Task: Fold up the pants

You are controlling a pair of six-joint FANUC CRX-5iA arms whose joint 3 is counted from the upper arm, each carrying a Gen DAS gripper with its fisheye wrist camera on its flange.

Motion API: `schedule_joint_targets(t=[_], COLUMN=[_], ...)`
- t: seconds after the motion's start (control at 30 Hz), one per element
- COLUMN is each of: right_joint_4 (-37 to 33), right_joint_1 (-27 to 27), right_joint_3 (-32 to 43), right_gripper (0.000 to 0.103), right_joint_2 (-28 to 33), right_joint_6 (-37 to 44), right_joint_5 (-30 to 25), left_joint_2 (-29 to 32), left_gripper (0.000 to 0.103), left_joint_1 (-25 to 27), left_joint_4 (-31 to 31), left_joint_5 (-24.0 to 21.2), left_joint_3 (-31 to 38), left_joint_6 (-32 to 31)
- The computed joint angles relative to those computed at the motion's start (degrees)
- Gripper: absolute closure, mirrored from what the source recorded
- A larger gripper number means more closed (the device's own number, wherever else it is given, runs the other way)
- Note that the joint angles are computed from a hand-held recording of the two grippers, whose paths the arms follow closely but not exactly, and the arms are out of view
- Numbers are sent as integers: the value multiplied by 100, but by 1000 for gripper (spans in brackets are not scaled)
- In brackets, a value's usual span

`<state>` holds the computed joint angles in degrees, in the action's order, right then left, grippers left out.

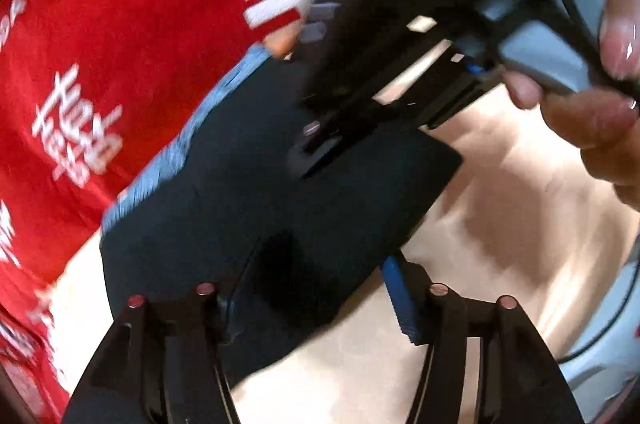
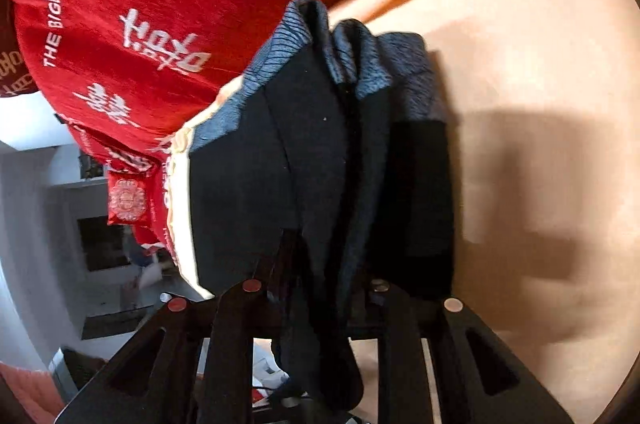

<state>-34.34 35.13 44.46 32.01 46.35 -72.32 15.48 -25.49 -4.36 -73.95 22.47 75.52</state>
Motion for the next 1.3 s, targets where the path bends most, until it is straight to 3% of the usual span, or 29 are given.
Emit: schedule_joint_targets(t=[0.1,0.17,0.27,0.47,0.63,0.8,1.13,1.3], right_joint_4=[140,406,862,1676,2534,3108,3321,3623], right_joint_1=[42,106,280,619,935,1189,1342,1460], right_joint_3=[-35,40,252,811,1283,1640,2465,3262], right_gripper=[80,79,75,69,60,60,59,55], right_joint_2=[-29,-7,71,363,608,792,1368,1929], right_joint_6=[-103,-133,-269,-649,-858,-966,-1157,-1050], right_joint_5=[9,-177,-513,-1137,-1945,-2640,-3470,-4071], left_joint_2=[-98,-157,-160,-104,-104,-126,3,1], left_gripper=[41,29,29,29,29,29,29,29], left_joint_1=[272,450,858,1350,1644,1780,2072,2182], left_joint_4=[333,421,657,426,436,462,554,566], left_joint_5=[-272,-472,-772,-1217,-1241,-1355,-1572,-1651], left_joint_3=[-42,-27,28,183,100,54,142,116], left_joint_6=[5,244,635,1410,1566,1695,1544,1395])
